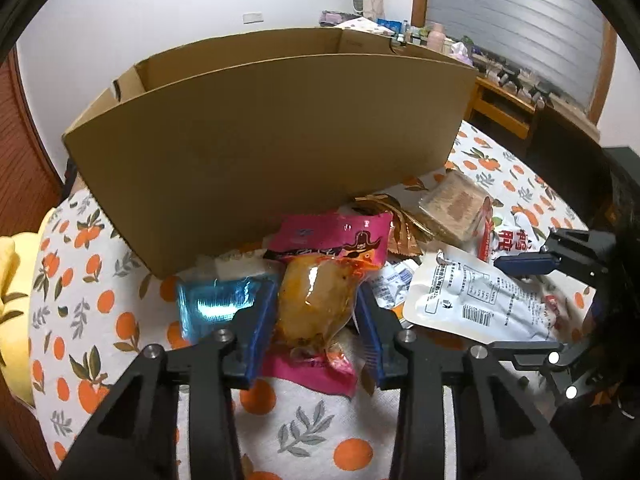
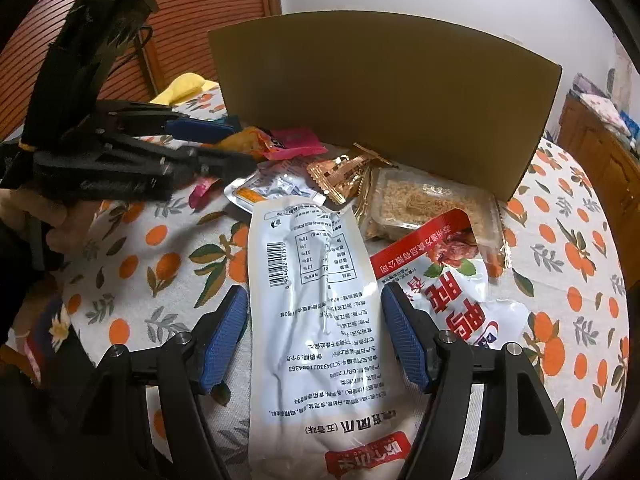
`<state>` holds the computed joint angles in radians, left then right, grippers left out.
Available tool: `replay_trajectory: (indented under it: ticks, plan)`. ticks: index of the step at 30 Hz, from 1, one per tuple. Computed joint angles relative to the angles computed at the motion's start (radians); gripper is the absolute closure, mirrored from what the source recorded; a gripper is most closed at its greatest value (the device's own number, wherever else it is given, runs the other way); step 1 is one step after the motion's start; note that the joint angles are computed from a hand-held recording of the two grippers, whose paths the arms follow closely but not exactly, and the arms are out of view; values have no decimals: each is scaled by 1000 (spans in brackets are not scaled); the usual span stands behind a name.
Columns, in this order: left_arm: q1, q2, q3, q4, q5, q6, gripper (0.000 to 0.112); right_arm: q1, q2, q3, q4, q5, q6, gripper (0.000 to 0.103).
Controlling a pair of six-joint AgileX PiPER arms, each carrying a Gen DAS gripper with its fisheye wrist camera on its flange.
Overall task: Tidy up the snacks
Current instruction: 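Grasp brown translucent pink-label pack with left tool while right tool grasps large white packet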
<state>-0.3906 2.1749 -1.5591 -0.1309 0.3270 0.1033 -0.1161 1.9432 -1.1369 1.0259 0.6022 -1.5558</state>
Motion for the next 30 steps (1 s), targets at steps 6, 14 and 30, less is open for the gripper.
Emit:
replay_trajectory:
  ticks: [6, 14, 30]
  plan:
    - [-17, 22, -28, 139, 7, -139, 71, -7, -1, 14, 45, -8, -33, 32]
    - [-25, 28, -28, 205, -12, -210, 76, -14, -6, 36, 93, -17, -77, 32]
    - [-38, -157, 223, 109, -170, -211, 77, 35, -11, 50, 107, -106, -98, 31]
